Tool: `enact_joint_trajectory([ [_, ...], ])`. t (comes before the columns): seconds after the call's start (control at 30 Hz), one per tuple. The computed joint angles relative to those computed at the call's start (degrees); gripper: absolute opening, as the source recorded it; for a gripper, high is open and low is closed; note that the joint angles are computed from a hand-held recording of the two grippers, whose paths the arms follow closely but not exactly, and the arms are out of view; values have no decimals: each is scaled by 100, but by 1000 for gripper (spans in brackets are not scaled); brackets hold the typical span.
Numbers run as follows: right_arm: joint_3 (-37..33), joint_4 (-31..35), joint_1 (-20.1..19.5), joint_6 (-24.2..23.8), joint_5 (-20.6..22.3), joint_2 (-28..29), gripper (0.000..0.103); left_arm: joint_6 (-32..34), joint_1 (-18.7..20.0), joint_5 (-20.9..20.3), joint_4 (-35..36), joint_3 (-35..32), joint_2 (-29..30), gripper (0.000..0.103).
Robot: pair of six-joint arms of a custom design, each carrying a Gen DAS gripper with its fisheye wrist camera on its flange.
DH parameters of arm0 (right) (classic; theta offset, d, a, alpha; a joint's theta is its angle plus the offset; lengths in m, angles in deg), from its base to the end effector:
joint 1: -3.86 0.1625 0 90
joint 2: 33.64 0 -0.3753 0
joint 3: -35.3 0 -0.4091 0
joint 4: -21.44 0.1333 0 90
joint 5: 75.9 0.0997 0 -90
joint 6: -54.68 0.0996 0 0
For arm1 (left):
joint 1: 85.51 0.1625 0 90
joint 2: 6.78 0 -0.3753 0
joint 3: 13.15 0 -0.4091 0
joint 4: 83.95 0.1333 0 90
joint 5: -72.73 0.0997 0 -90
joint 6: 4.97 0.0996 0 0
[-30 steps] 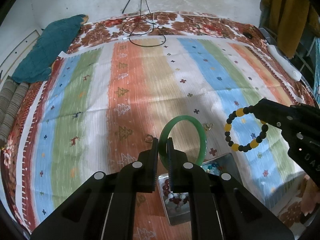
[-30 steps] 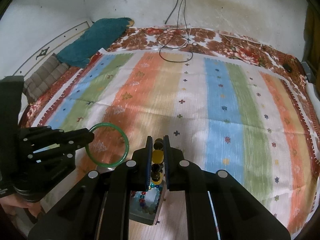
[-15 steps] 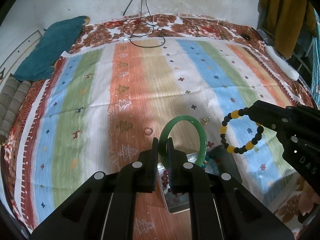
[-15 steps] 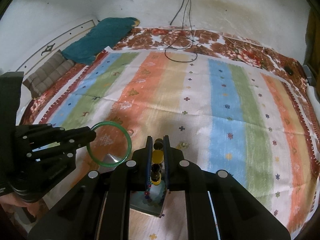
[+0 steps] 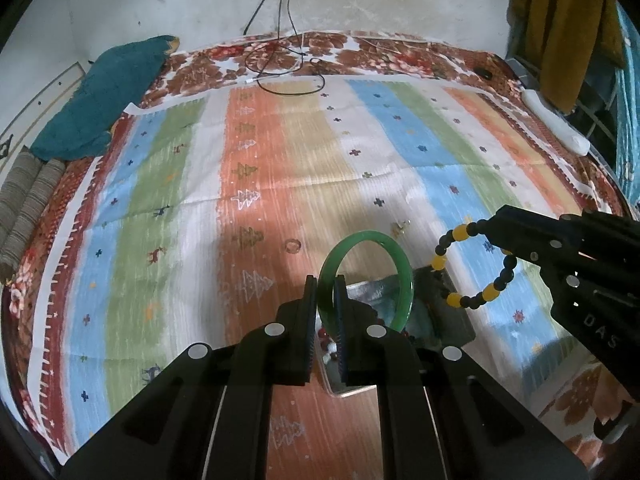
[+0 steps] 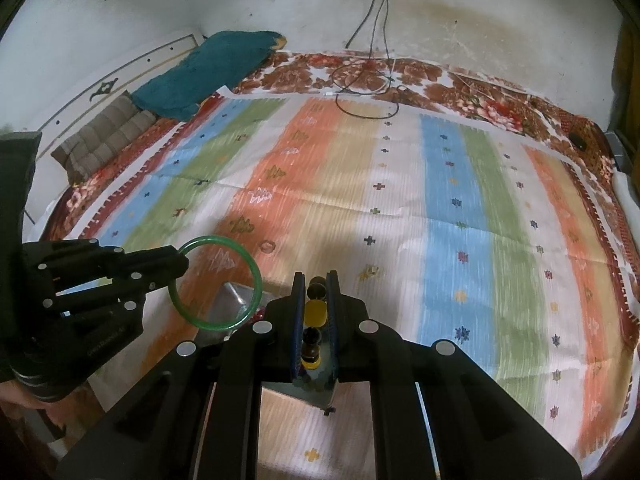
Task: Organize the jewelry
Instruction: 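Carry the green bangle with the left tool while the right tool carries the yellow-black bracelet toward the tin, then lower the bangle and bracelet into the silver tin and open both tools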
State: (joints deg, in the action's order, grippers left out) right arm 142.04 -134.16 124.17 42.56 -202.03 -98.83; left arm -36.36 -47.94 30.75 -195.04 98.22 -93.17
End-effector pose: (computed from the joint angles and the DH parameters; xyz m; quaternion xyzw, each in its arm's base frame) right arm 0.3609 -0.4695 0.1990 0.2763 -0.8902 0.2435 0.2682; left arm -0.2615 -0.4627 0.2911 0.1803 0.8951 -0.2486 0.3233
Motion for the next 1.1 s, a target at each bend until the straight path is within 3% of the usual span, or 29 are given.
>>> enact_joint_trajectory([
  [0.37, 218, 40, 55, 52, 3, -126, 12, -23, -127, 3, 59, 159, -146, 8],
  [0.5, 162, 88, 15, 221, -66, -94, 12, -129, -85, -259, 21, 133, -152, 11],
  [0.57, 119, 167, -14, 323, -142, -82, 16, -234, -122, -171, 136, 126, -135, 18],
  [0.63, 81, 282, -59, 433, -193, -81, 27, -337, -125, -135, 215, 104, -125, 19],
  [1.1, -301, 714, -252, 677, -492, 169, 37, -549, 240, -67, 379, -207, 57, 45],
])
